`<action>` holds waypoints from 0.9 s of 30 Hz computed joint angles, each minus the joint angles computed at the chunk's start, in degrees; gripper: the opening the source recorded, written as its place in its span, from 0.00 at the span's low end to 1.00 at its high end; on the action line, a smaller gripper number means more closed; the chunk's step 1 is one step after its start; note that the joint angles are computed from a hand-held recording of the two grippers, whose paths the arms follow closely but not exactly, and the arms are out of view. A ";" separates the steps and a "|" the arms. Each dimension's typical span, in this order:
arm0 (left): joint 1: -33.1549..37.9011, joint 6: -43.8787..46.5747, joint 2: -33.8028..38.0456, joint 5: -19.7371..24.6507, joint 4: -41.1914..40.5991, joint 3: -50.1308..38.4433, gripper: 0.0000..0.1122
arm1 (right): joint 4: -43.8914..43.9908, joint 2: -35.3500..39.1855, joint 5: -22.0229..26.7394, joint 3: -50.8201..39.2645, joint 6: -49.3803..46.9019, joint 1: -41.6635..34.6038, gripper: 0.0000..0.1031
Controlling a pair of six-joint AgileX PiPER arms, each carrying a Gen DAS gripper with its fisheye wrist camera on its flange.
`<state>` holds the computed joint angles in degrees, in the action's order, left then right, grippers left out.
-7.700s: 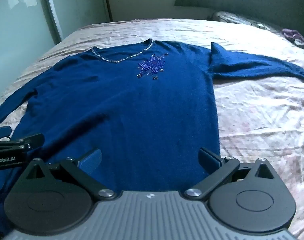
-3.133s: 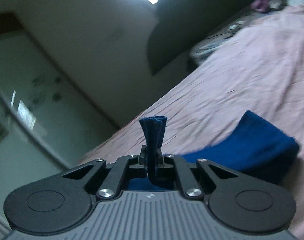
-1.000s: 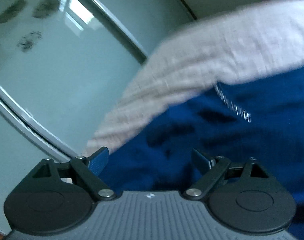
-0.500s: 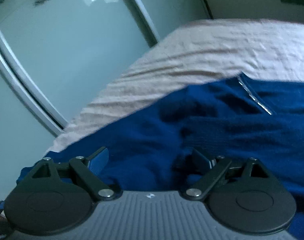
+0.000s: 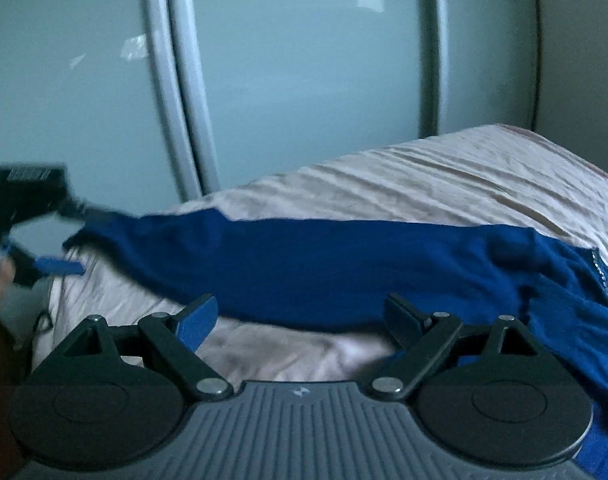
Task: Fold small clothes
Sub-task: 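Grasp the other sleeve cuff with the left gripper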
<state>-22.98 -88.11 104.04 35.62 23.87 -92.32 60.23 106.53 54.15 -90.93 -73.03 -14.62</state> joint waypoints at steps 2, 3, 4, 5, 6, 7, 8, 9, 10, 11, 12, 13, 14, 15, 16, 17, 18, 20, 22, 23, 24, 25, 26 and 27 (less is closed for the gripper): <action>1.91 -1.53 -0.51 -4.23 -2.68 2.27 0.66 | -0.03 -1.49 -1.76 2.59 -2.83 0.67 0.88; 2.50 -3.41 -0.88 -6.23 -2.47 3.63 0.66 | -0.24 -2.11 -2.63 3.58 -3.76 0.99 0.88; 3.08 -5.52 -1.14 -7.82 -2.03 4.73 0.64 | -0.32 -2.66 -3.28 4.41 -4.29 1.23 0.88; 3.73 -7.48 -1.43 -9.23 -1.71 5.82 0.62 | -0.27 -2.67 -3.44 4.58 -4.58 1.30 0.88; 4.33 -9.28 -1.69 -10.41 -1.74 6.70 0.60 | -0.14 -2.66 -3.30 4.65 -4.64 1.22 0.88; 4.95 -10.62 -1.98 -11.45 -1.98 7.46 0.58 | 0.19 -2.60 -3.24 4.73 -4.64 1.14 0.88; 5.61 -11.73 -2.00 -12.26 -2.08 7.77 0.53 | 0.62 -2.55 -3.27 4.89 -4.77 1.00 0.88; 6.06 -13.44 -1.99 -12.58 -1.38 7.90 0.51 | 0.88 -2.48 -3.36 4.90 -4.65 0.88 0.88; 6.33 -14.74 -1.98 -12.78 -0.58 8.04 0.44 | 0.88 -2.33 -3.36 4.78 -4.24 0.76 0.88; 6.63 -16.76 -2.13 -13.47 0.90 8.58 0.38 | 0.85 -2.35 -3.23 4.81 -3.89 0.51 0.88; 7.11 -17.68 -2.18 -13.73 0.90 8.77 0.35 | 0.84 -2.08 -3.08 4.50 -3.41 0.30 0.88; 7.55 -17.70 -2.49 -14.05 0.24 9.32 0.30 | 0.93 -1.93 -2.76 4.33 -3.05 -0.07 0.88; 8.08 -17.92 -2.73 -14.80 -0.13 9.82 0.25 | 0.89 -1.67 -2.58 3.98 -2.60 -0.26 0.88; 8.36 -19.32 -3.03 -15.28 0.64 10.39 0.23 | 0.77 -1.34 -2.44 3.51 -2.11 -0.46 0.88; 8.44 -20.01 -3.26 -14.75 1.28 10.44 0.18 | 0.68 -1.21 -2.35 3.25 -1.84 -0.71 0.88; 8.59 -19.96 -4.05 -14.19 1.53 11.07 0.12 | 0.69 -1.14 -2.37 3.12 -1.84 -0.95 0.88; 8.44 -19.78 -4.34 -13.16 2.10 10.78 0.10 | 0.67 -1.08 -2.57 3.04 -1.90 -1.10 0.88; 7.53 -20.35 -5.05 -10.88 4.81 10.20 0.02 | 0.29 -0.67 -2.96 2.32 -1.93 -1.28 0.88; 4.46 -20.46 -5.13 -4.93 8.31 6.73 0.02 | 0.34 0.04 -3.80 1.10 -2.36 -1.46 0.88; 2.89 -20.25 -5.21 -1.57 10.72 4.95 0.02 | 0.41 0.54 -4.52 0.24 -2.32 -1.54 0.88; 1.15 -20.83 -5.22 1.51 14.24 3.36 0.02 | 0.12 1.30 -4.85 -1.00 -1.71 -1.63 0.88; -0.96 -20.95 -4.61 5.49 18.42 0.97 0.02 | -0.97 2.61 -4.83 -3.10 0.09 -1.67 0.88; -2.43 -19.88 -3.25 8.61 20.95 -1.76 0.02 | -2.10 4.14 -4.67 -5.34 2.37 -1.71 0.88; -3.50 -18.32 -2.43 10.88 22.40 -3.60 0.02 | -3.09 5.77 -4.21 -7.63 4.95 -1.86 0.88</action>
<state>-26.47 -106.43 101.61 46.49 46.28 -95.93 57.15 112.30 49.94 -98.56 -68.07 -16.47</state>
